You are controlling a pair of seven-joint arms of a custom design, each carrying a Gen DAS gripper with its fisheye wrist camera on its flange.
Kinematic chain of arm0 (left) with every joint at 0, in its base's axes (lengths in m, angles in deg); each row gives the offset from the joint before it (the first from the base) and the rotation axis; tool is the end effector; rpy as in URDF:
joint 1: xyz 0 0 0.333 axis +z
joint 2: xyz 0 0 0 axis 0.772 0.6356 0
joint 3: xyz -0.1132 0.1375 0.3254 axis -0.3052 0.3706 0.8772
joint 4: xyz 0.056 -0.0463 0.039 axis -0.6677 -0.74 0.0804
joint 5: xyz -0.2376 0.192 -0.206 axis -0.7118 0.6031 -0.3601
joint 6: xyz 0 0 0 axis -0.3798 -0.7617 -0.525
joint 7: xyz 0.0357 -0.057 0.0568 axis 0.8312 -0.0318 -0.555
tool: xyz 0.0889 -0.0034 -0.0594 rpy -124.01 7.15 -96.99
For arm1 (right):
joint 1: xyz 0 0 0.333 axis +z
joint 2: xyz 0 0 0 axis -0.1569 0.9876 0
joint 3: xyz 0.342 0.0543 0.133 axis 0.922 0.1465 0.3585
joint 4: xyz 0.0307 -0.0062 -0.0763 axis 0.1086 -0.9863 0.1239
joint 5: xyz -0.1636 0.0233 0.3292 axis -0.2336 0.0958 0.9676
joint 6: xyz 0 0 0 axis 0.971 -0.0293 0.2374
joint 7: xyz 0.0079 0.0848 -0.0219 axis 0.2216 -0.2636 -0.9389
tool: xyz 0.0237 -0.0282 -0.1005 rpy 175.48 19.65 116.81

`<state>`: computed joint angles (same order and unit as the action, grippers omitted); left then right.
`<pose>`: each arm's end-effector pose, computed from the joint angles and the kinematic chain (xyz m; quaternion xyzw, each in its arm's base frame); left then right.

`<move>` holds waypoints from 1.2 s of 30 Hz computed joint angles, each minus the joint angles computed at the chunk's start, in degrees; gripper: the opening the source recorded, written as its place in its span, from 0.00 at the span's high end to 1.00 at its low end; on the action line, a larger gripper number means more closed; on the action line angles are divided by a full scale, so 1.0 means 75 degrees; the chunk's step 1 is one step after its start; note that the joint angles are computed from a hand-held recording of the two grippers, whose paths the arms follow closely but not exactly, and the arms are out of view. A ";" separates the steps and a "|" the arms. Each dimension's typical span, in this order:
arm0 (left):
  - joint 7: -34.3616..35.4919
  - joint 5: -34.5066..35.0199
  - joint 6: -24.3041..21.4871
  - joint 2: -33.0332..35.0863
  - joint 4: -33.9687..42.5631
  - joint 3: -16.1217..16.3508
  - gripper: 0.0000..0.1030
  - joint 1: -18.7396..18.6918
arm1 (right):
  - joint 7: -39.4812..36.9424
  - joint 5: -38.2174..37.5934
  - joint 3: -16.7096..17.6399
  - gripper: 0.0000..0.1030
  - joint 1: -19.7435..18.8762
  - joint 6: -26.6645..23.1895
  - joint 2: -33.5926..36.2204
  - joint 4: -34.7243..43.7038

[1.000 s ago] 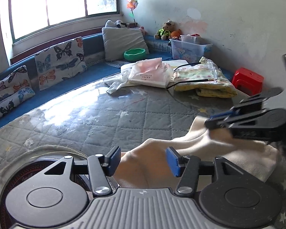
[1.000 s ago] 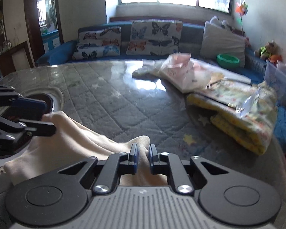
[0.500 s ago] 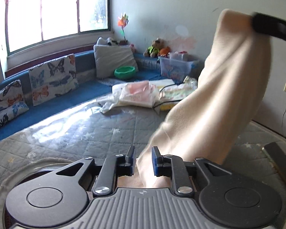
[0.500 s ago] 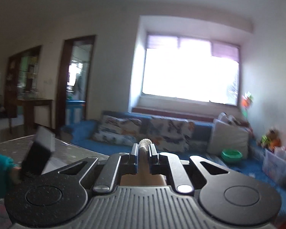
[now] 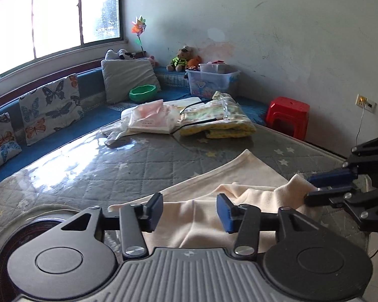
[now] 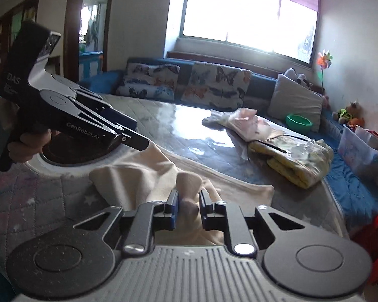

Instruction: Fold clothes

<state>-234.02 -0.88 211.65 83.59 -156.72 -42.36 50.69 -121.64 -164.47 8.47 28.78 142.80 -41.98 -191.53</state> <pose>0.7508 -0.2797 0.3052 -0.0829 0.8835 -0.4570 0.0609 0.5116 0.3846 0.3186 -0.5436 0.6946 -0.4080 0.2356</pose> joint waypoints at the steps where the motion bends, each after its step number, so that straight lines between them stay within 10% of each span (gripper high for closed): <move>1: -0.0004 0.0011 0.0043 -0.0017 -0.0057 0.0006 0.49 -0.0033 | 0.0027 0.0024 -0.0001 0.79 0.0005 -0.0023 0.0001 0.0002; 5: -0.0531 0.0321 0.0219 0.0016 -0.0043 0.0320 0.49 -0.0395 | 0.0289 0.0027 -0.0009 0.61 0.0045 -0.0097 0.0011 0.0034; 10: -0.1355 0.0877 0.0395 0.0206 0.0098 0.0589 0.50 -0.0700 | 0.0695 0.0052 -0.0001 0.62 0.0016 0.0091 0.0081 0.0046; 14: -0.2125 0.1329 0.0206 0.0403 0.0359 0.0716 0.90 -0.0847 | 0.0900 -0.0012 -0.0035 0.85 0.0017 0.0280 0.0214 0.0148; 17: -0.2122 0.1267 0.0360 0.0410 0.0196 0.0400 0.96 -0.0591 | 0.0768 -0.0049 -0.0088 0.87 0.0121 0.0123 0.0264 0.0292; 24: -0.3370 0.1209 -0.1184 0.0437 0.1035 0.0558 0.85 -0.0572 | 0.0557 -0.0354 -0.0107 0.90 0.0217 -0.0066 0.0284 0.0559; 26: -0.3580 0.1179 -0.1245 0.0436 0.1084 0.0649 0.51 -0.0668 | 0.0498 -0.0392 -0.0082 0.90 0.0281 -0.0096 0.0320 0.0591; 28: -0.3835 0.1226 -0.1056 0.0390 0.1010 0.0807 0.44 -0.0829 | 0.0535 -0.0426 -0.0062 0.90 0.0343 -0.0114 0.0330 0.0571; 34: -0.5080 0.1687 -0.1270 0.0601 0.1471 0.1195 0.44 -0.1266 | 0.0695 -0.0521 -0.0007 0.90 0.0403 0.0041 0.0438 0.0542; 36: -0.5043 0.1814 -0.1231 0.0636 0.1458 0.1121 0.59 -0.1292 | 0.0734 -0.0532 -0.0010 0.90 0.0411 0.0113 0.0495 0.0562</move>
<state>-271.85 12.72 202.42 88.36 -145.79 -33.96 41.00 -116.14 -168.46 8.39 31.87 143.65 -38.27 -187.32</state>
